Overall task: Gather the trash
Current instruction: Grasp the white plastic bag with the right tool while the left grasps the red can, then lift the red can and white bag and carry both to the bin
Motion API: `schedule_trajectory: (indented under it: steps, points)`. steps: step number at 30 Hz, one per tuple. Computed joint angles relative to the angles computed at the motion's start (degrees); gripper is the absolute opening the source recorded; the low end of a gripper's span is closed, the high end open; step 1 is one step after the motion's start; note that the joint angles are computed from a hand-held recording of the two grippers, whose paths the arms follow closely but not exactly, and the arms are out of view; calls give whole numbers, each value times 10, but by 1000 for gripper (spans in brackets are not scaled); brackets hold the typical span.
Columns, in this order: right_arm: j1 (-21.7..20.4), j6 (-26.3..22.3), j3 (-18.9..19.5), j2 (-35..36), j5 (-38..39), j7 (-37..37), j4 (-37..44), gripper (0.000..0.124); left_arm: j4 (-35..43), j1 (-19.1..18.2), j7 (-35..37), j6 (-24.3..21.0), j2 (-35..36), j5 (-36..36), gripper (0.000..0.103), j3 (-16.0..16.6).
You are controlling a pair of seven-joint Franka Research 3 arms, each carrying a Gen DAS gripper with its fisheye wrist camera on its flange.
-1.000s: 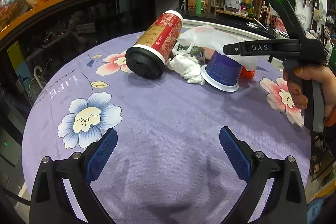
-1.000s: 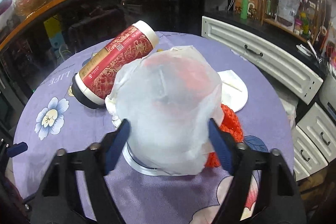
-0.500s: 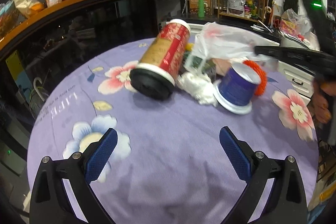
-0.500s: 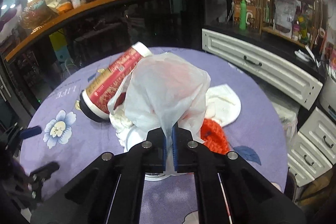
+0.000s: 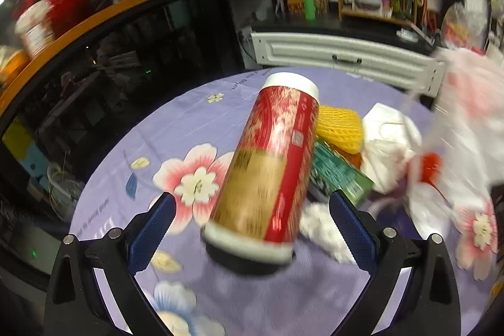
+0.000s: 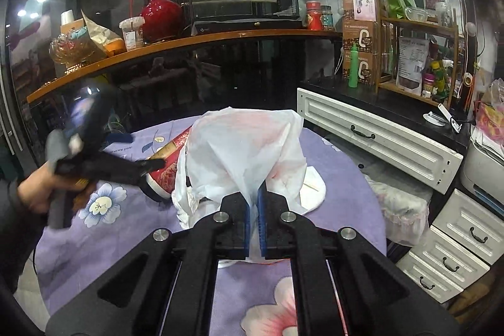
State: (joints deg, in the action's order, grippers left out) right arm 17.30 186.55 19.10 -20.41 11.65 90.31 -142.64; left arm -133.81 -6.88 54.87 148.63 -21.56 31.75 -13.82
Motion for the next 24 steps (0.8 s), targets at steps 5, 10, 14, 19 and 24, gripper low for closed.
schedule_trajectory:
  steps: [5, 10, 14, 19, 24]
  points:
    - [70, 9, -74, 1, 12, -25, -15, 5, 71, -9, 51, -24, 76, -18, 96, 9]
    - [154, 23, -157, 13, 31, -56, -19, 5, 143, -18, 91, -69, 145, -11, 96, 8]
    - [188, 34, -188, 19, 38, -73, -24, 5, 186, -28, 112, -111, 183, -17, 86, 12]
    - [211, 43, -211, 19, 38, -76, -32, 5, 189, -32, 104, -121, 185, -27, 71, 19]
    - [198, 51, -196, 10, 40, -73, -42, 5, 152, -30, 61, -93, 150, -4, 71, 18]
